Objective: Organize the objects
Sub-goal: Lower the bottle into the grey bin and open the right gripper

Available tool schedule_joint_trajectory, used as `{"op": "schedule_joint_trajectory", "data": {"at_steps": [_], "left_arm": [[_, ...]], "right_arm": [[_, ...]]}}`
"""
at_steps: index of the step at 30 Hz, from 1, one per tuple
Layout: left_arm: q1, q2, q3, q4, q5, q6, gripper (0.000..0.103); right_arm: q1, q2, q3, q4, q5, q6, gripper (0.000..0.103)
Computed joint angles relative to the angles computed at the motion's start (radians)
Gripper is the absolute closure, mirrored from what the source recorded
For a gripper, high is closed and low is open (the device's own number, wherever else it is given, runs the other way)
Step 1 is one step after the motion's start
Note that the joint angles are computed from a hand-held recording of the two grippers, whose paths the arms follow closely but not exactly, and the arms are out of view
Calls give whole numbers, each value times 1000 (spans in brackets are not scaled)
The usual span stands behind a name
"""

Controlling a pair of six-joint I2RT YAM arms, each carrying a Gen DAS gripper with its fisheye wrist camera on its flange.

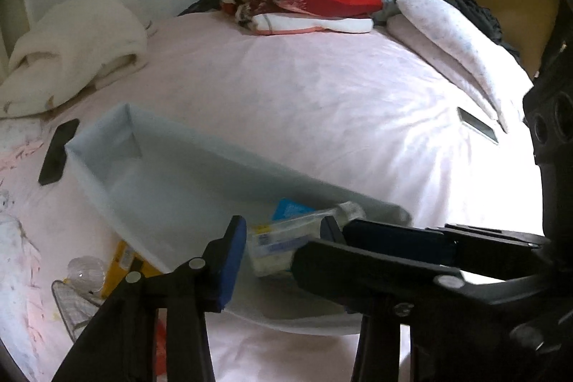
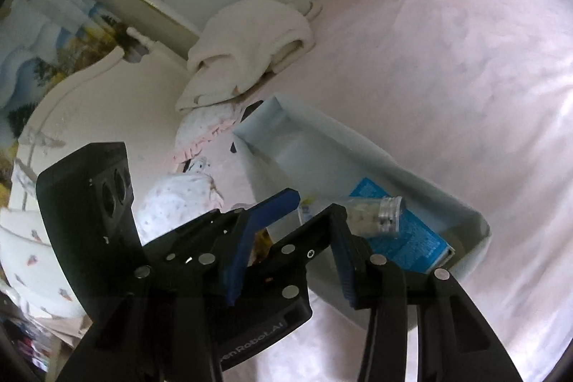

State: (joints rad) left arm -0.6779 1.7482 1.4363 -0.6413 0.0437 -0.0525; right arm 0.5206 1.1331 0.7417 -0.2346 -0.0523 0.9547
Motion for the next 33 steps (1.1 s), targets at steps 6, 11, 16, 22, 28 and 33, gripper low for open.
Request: {"op": "schedule_joint_trajectory", "data": {"at_steps": [6, 11, 16, 22, 28, 33], "left_arm": [[26, -37, -45, 38, -33, -37, 64], [81, -129, -130, 96, -18, -78, 64], [151, -226, -215, 114, -14, -95, 64], [225, -287, -288, 107, -11, -81, 64], [282, -376, -374, 86, 0, -43, 64], [360, -491, -484, 30, 36, 21, 64]], "right_arm": [[16, -11, 19, -55, 68, -5, 64], [10, -59, 16, -110, 171, -6, 64], [-63, 56, 51, -200, 119, -13, 58], [-75, 95, 46, -157, 7, 10, 58], [-62, 179, 36, 42, -85, -28, 59], [-10, 247, 71, 61, -92, -38, 63]]}}
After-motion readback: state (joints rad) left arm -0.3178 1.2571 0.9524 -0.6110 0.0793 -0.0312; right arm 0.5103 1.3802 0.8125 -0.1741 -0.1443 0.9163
